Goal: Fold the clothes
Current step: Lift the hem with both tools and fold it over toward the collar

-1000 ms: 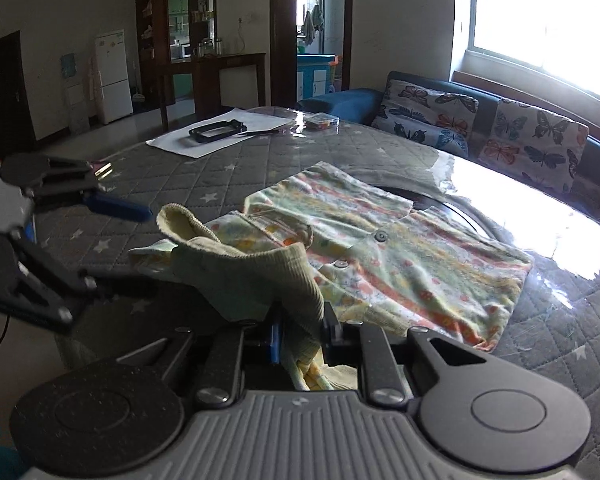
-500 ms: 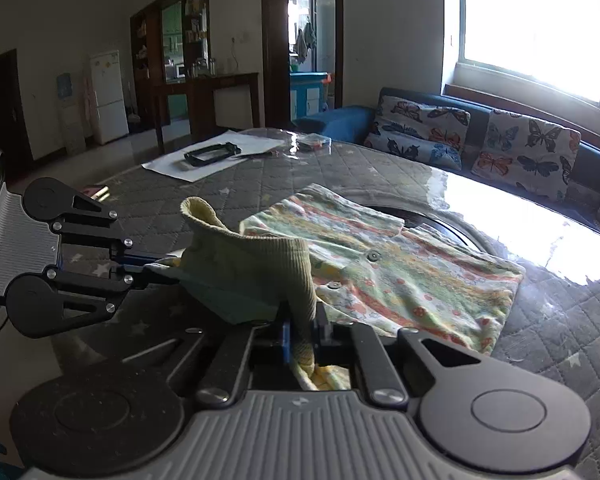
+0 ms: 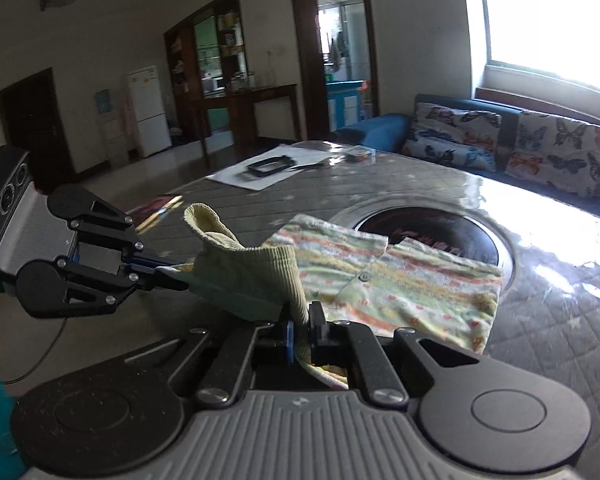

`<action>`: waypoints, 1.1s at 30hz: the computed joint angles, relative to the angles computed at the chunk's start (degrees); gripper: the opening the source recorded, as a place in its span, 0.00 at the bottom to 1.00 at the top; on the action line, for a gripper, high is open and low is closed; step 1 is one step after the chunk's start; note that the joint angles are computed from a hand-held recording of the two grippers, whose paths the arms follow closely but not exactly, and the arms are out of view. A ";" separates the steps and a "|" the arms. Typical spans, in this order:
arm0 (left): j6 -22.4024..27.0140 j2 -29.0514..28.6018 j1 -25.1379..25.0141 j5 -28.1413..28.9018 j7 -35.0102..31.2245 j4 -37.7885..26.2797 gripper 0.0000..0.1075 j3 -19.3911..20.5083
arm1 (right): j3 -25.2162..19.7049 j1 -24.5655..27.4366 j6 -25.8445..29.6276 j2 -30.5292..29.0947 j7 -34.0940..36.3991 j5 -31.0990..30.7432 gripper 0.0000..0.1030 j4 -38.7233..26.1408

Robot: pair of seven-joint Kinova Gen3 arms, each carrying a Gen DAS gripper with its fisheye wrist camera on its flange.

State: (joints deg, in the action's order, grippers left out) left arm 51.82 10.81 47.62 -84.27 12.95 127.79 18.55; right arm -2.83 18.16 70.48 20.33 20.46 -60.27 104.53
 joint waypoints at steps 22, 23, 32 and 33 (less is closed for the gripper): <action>-12.95 4.96 -17.55 -7.18 0.05 -6.09 0.05 -8.51 | -6.79 -12.49 -16.94 7.15 -12.81 3.63 0.05 -15.68; -14.21 5.66 -18.56 -7.24 -0.12 -6.70 0.06 -9.02 | -7.28 -13.14 -18.37 8.03 -13.91 4.35 0.05 -16.39; -17.51 12.46 -20.00 -0.90 -0.25 -11.52 0.10 -13.41 | -11.52 -17.12 -30.87 15.58 -21.99 9.49 0.09 -18.26; -17.19 12.74 -19.39 -0.34 0.16 -11.84 0.12 -13.96 | -12.73 -16.59 -33.06 15.92 -21.35 9.09 0.15 -17.35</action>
State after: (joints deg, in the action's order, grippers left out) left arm 34.63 23.55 28.23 -84.61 13.11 115.96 4.59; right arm -15.56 1.57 37.41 36.25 -0.90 -51.19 87.18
